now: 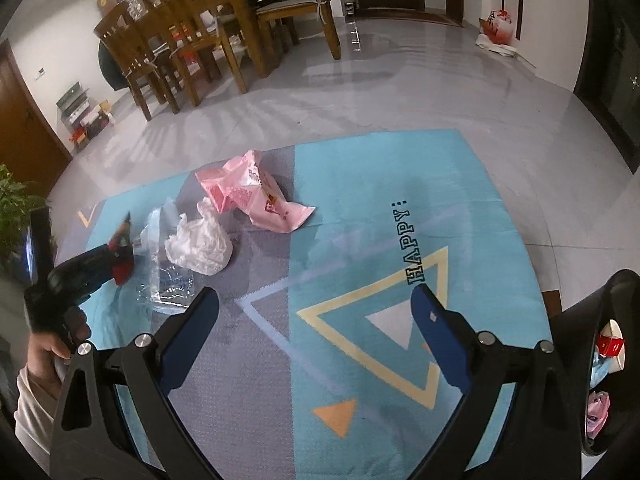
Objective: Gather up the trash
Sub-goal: 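Grasp the red snack wrapper with the left tool while the right tool moves toward the clear plastic bag, then grasp the clear plastic bag with the right tool while the left tool holds the red wrapper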
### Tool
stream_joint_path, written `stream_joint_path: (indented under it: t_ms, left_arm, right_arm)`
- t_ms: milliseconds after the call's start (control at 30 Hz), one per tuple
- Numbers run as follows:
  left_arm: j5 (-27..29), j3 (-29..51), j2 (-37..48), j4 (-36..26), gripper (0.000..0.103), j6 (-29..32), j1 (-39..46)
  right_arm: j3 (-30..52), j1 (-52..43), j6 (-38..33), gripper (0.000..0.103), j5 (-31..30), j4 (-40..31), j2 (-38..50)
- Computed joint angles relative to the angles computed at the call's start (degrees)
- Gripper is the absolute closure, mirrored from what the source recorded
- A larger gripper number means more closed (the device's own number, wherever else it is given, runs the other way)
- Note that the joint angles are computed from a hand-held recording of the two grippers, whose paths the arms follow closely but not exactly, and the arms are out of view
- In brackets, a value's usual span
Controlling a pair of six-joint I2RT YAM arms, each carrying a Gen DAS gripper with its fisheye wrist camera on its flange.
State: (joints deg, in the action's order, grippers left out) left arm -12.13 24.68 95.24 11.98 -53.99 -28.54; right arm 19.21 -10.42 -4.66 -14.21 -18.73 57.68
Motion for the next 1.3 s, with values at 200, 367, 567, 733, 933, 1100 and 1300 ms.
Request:
stream_joint_path:
  t_ms: [200, 367, 567, 733, 933, 1100, 1300]
  left_arm:
    - [0.36, -3.22, -11.62, -6.8, 0.084, -0.02, 1.35]
    - [-1.75, -6.46, -34.76, -21.69, 0.084, -5.65, -2.06]
    - [-10.87, -2.14, -47.69, -36.66, 0.083, -5.69, -8.68]
    - [-6.33, -3.97, -54.91, -39.54, 0.083, -4.91, -3.88]
    - [-3.57, -4.94, -60.71, -42.67, 0.083, -3.02, -0.38]
    - [-1.64, -5.23, -61.85, -43.01, 0.083, -1.29, 1.68]
    - [-2.45, -4.8, -63.48, -44.36, 0.082, -1.75, 0.08]
  right_arm:
    - [0.41, 1.46, -0.83, 0.008, 0.95, 0.05, 0.99]
    - [2.38, 5.3, 1.89, 0.008, 0.59, -1.63, 1.67]
    - [9.94, 26.81, 16.22, 0.013, 4.84, 0.98, 14.1]
    - [19.61, 39.55, 22.48, 0.019, 9.6, 3.74, 30.47]
    - [31.35, 44.61, 24.88, 0.027, 17.75, 1.64, 47.85]
    - [32.82, 43.56, 25.65, 0.047, 18.37, 1.88, 52.46]
    - [27.23, 43.17, 23.23, 0.071, 17.06, 3.03, 46.0]
